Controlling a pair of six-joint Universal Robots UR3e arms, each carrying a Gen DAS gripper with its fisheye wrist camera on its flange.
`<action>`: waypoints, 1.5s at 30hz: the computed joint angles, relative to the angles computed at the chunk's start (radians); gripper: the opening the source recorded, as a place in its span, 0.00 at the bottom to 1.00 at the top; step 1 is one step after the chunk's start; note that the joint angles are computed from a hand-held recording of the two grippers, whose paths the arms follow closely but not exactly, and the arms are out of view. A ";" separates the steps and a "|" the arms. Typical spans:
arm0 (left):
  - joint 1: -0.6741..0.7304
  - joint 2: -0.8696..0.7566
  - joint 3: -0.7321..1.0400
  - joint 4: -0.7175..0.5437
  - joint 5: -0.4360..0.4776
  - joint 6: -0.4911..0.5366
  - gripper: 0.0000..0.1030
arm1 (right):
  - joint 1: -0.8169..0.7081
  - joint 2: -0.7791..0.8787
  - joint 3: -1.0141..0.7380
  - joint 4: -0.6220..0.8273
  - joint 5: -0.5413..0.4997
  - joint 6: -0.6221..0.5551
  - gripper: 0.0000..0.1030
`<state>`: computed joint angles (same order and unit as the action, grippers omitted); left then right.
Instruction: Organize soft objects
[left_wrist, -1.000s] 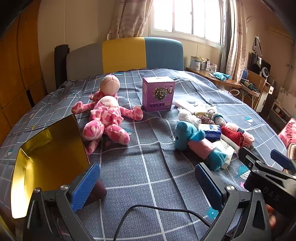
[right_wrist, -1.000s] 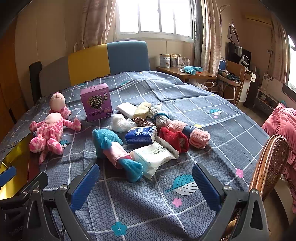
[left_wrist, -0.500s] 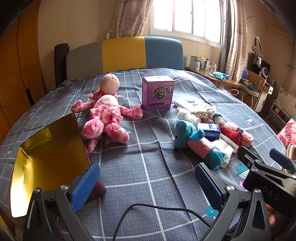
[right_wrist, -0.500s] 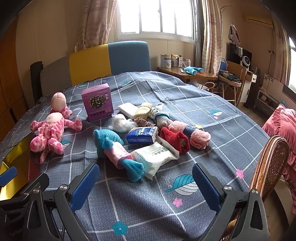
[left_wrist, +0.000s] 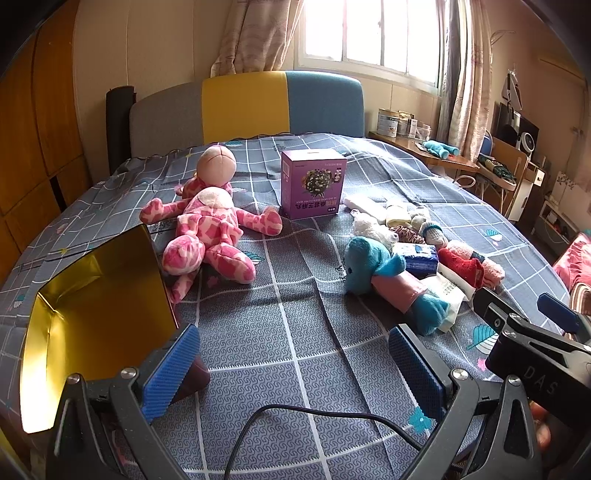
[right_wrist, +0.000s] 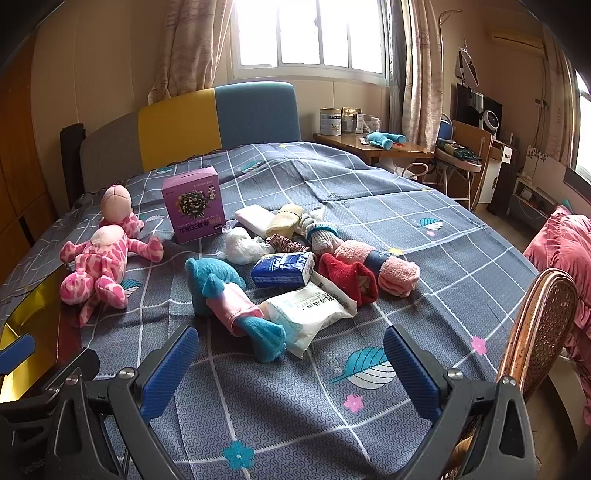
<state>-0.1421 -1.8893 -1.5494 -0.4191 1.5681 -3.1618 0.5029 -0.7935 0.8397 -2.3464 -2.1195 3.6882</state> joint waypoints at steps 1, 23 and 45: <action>-0.001 -0.001 0.001 -0.001 0.001 -0.001 1.00 | -0.001 -0.001 0.001 0.000 0.001 0.001 0.99; -0.012 -0.014 0.015 -0.014 -0.011 0.010 1.00 | -0.024 -0.034 0.062 -0.034 0.013 -0.009 0.99; 0.057 -0.362 0.680 -0.560 -0.320 0.008 0.94 | -0.281 -0.260 0.386 -0.115 0.256 -0.125 0.99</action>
<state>-0.0847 -2.2517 -0.8695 -0.9789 1.2477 -3.1539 0.2215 -1.0533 1.2258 -2.4613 -1.8640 3.5629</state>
